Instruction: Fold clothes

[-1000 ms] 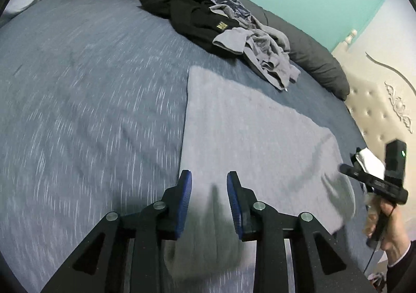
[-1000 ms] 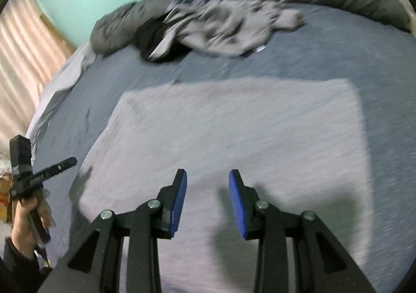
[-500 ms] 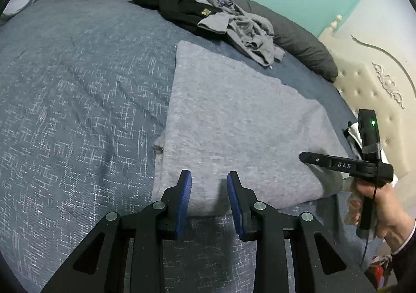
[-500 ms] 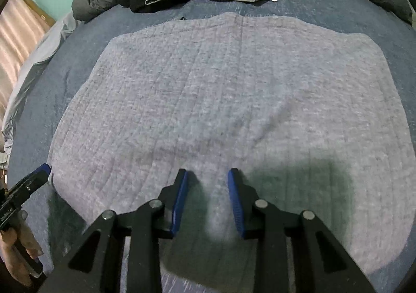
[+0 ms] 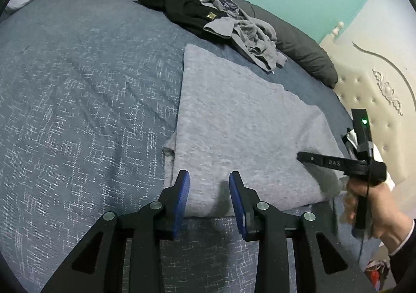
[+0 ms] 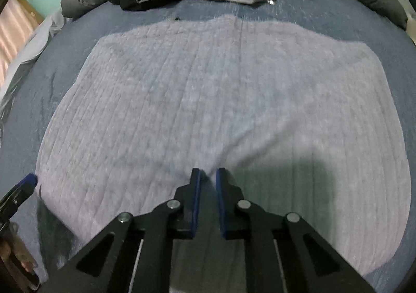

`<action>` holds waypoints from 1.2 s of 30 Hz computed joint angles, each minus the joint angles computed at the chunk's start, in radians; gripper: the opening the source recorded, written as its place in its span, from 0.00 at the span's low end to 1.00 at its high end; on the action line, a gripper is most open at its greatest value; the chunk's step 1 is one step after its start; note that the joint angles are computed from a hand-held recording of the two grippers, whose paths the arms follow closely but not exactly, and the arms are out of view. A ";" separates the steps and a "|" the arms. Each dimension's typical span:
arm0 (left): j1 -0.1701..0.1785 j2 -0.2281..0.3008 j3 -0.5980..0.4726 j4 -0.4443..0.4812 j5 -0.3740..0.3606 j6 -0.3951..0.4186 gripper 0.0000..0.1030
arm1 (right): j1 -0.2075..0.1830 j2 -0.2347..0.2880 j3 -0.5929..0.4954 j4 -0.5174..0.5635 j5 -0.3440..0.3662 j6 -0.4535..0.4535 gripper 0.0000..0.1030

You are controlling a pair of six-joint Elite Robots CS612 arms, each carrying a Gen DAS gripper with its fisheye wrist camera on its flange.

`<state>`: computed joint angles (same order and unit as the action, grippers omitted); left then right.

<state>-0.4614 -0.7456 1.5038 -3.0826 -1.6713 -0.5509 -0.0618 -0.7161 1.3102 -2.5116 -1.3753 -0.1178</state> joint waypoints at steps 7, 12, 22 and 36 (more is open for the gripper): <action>-0.001 0.001 -0.002 -0.008 -0.011 -0.001 0.38 | 0.000 -0.036 0.051 0.046 0.009 -0.048 0.09; 0.005 0.003 0.000 -0.011 -0.025 -0.014 0.39 | 0.001 -0.061 0.096 0.037 0.007 -0.058 0.09; 0.010 -0.001 0.006 -0.023 -0.024 -0.029 0.41 | -0.003 -0.073 0.119 -0.120 0.099 0.071 0.09; 0.014 -0.004 0.013 -0.027 -0.020 -0.042 0.43 | 0.017 -0.107 0.232 -0.198 0.080 0.101 0.08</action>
<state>-0.4471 -0.7492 1.5164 -3.1095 -1.6911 -0.5932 -0.0451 -0.8228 1.5420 -2.7092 -1.2954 -0.0172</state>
